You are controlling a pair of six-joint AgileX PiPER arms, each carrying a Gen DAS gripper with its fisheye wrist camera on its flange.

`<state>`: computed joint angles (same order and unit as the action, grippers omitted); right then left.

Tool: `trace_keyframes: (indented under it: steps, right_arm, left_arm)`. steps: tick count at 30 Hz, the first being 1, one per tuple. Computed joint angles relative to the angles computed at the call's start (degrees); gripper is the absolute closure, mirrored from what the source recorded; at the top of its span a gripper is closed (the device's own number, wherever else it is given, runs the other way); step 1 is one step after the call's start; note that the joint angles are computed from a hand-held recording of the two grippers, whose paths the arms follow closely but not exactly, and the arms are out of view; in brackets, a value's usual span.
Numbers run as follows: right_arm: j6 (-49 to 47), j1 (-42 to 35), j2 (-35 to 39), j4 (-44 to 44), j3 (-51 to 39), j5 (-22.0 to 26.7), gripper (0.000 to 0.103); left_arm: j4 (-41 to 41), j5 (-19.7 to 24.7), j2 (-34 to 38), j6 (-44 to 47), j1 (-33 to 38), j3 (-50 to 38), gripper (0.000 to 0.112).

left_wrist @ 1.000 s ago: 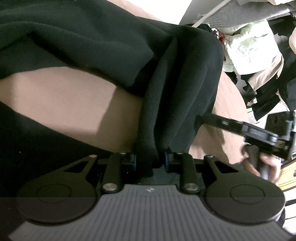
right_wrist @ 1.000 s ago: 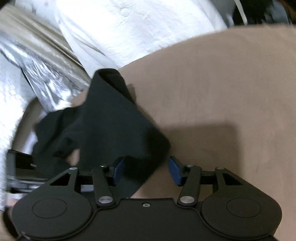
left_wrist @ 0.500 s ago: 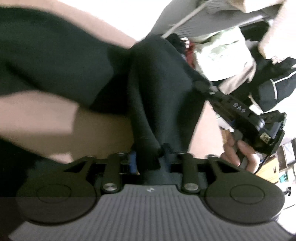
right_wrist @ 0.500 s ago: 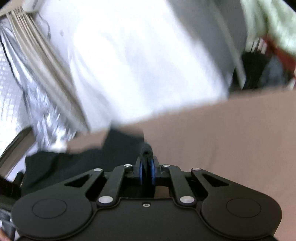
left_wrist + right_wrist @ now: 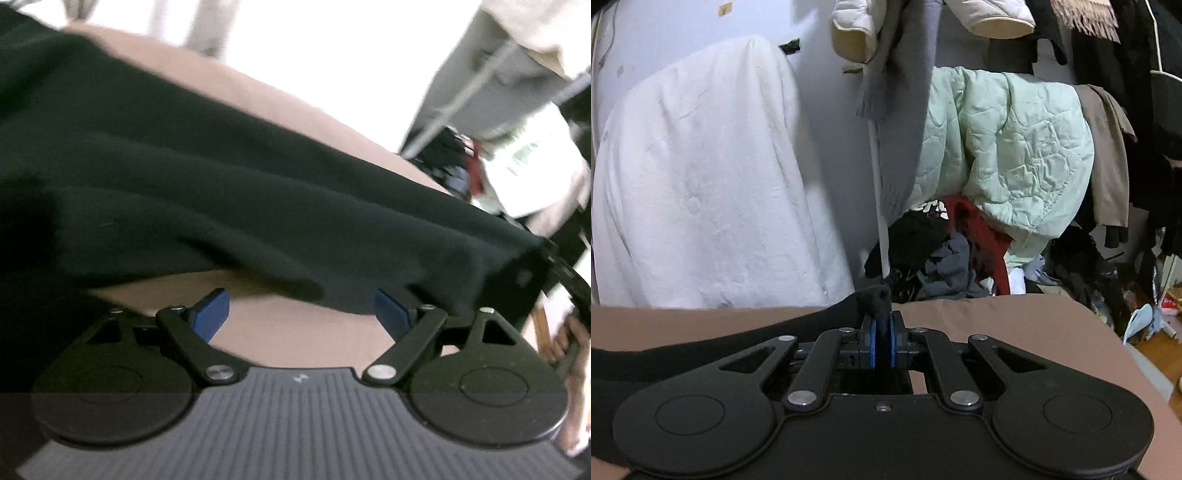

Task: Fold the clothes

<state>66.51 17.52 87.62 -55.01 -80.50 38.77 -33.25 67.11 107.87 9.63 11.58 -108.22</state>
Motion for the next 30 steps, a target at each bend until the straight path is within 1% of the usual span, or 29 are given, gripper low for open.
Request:
trace_keyframes:
  steps: [3,5,6,7,8,9,10,11,12,13,16,18,19,20,22,24,26,27,28,29,30]
  right_arm:
    - [2.18,2.45,0.30,-4.35,0.19,1.39,0.096]
    - [3.72,2.92,0.47,-5.50,0.49,1.45,0.096]
    - [5.19,3.08,0.49,-6.57,0.94,1.34,0.096]
    - [8.93,3.45,0.50,-9.92,2.20,1.09,0.096]
    - [14.66,3.05,-0.83,-15.56,4.79,-1.03,0.096]
    - [19.75,2.62,-2.61,-19.36,6.57,-2.55,0.095]
    - [23.33,2.43,-3.71,-20.88,6.68,-1.79,0.092]
    - [24.62,2.51,-3.29,-20.11,5.29,1.27,0.086]
    - [23.61,2.54,-2.09,-17.04,2.99,5.12,0.080]
    - [20.32,1.63,-1.12,-11.68,0.94,6.68,0.078]
    - [9.86,-2.66,-2.43,5.51,0.07,4.02,0.078]
    - [1.91,-4.21,-3.10,16.43,-2.03,6.11,0.078]
    - [0.26,-4.64,-4.23,20.31,-1.53,6.05,0.076]
    - [-2.47,-5.53,-5.52,25.40,-1.01,5.81,0.068]
    - [-5.92,-7.44,-9.60,36.86,4.05,1.98,0.057]
    - [-9.91,-7.73,-11.26,48.32,8.14,-0.31,0.057]
    - [-14.91,-8.65,-11.76,59.78,11.44,-2.15,0.056]
    - [-14.83,-9.06,-11.99,64.39,13.21,-2.59,0.054]
    - [-12.45,-9.18,-11.78,66.71,14.32,-2.14,0.045]
    - [-7.79,-8.57,-11.47,66.88,15.30,-1.75,0.034]
    - [-2.06,-7.68,-10.96,66.32,16.33,-1.85,0.034]
  left_arm:
    - [3.17,-0.07,0.59,-1.49,1.92,-0.09,0.026]
    - [3.79,-1.37,0.29,-0.86,3.01,0.83,0.026]
    - [3.32,-1.33,0.16,-0.25,3.52,1.25,0.026]
    - [2.33,-0.64,0.11,0.56,4.01,1.52,0.026]
    - [1.53,0.63,0.20,1.42,4.22,1.53,0.026]
    - [1.41,1.90,0.10,2.36,3.76,1.64,0.026]
    - [1.84,2.36,-0.37,3.31,2.91,2.23,0.026]
    - [2.24,2.36,-0.84,4.24,2.05,2.96,0.026]
    - [2.38,1.94,-1.11,4.92,1.28,3.56,0.026]
    - [2.32,1.66,-1.11,5.28,0.60,3.80,0.026]
    - [1.53,0.89,0.11,4.88,-0.26,2.71,0.026]
    - [0.90,0.29,1.25,3.79,-0.25,1.53,0.026]
    - [0.53,0.07,2.03,2.68,0.01,0.65,0.026]
    - [0.25,-0.24,2.60,1.27,0.08,-0.02,0.026]
    - [-0.58,-1.76,3.06,-1.20,0.64,0.46,0.026]
    - [-1.53,-3.50,3.53,-3.33,1.46,1.31,0.026]
    - [-2.60,-4.23,4.06,-4.55,2.30,1.66,0.026]
    - [-3.08,-4.30,4.06,-4.77,2.77,1.87,0.026]
    - [-3.51,-4.26,3.70,-4.70,3.32,2.33,0.026]
    - [-3.51,-4.13,3.34,-4.54,3.81,2.67,0.026]
    - [-2.75,-3.81,3.07,-4.32,4.12,2.65,0.026]
